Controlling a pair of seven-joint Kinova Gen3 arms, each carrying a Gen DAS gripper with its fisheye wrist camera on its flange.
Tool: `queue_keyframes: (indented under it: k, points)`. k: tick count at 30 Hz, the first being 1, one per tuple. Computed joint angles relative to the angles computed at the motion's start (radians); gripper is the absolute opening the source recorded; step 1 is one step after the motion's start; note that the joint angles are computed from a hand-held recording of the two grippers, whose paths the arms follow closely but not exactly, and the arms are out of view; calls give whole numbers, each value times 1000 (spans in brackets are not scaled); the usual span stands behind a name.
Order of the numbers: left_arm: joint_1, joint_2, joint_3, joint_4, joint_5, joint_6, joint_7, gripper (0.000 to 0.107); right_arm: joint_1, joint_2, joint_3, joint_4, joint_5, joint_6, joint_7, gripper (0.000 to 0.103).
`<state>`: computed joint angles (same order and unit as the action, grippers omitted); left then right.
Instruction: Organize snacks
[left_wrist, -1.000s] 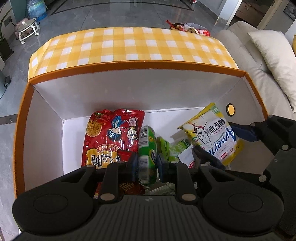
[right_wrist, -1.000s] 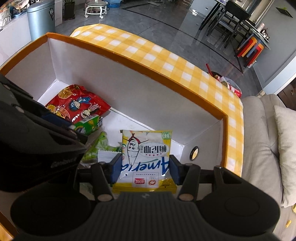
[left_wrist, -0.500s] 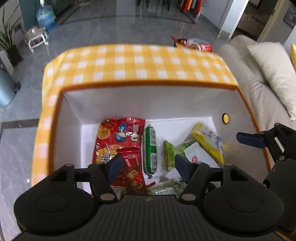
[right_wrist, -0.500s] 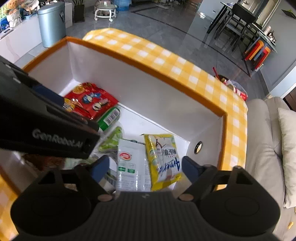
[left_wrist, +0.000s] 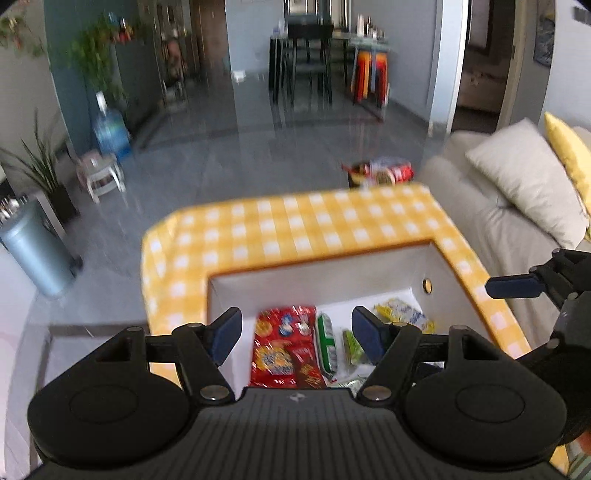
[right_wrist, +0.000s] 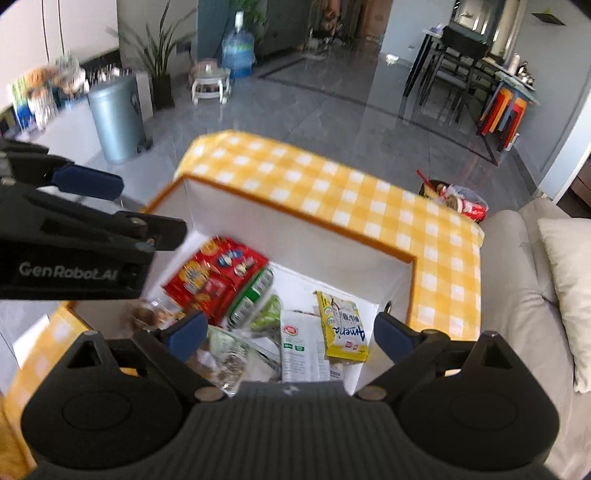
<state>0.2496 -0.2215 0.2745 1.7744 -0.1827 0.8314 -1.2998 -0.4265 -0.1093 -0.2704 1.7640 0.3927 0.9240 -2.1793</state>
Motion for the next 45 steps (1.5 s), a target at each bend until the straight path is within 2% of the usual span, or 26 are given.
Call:
queue_keyframes:
  k: [8, 15, 17, 21, 27, 36, 45]
  points:
    - [-72, -182, 114, 61, -99, -36, 66, 86, 25, -170, -118, 44, 61, 35, -145, 95]
    - [-159, -289, 213, 65, -110, 36, 55, 88, 107, -301, -248, 77, 65, 88, -186, 95]
    - [-174, -321, 221, 77, -92, 49, 56, 88, 125, -334, -263, 90, 30, 95, -193, 95]
    - [-161, -384, 185, 122, -35, 60, 17, 88, 175, -395, -302, 116, -47, 104, -218, 95]
    - [-188, -453, 184, 172, 31, 84, -3, 88, 289, -451, -428, 137, -107, 137, -273, 95]
    - [-205, -439, 191, 204, 124, 121, 3, 88, 463, -509, -551, 183, -161, 77, -307, 95]
    - [-212, -370, 228, 207, 132, 143, 77, 87, 556, -521, -575, 241, -211, 5, -281, 95]
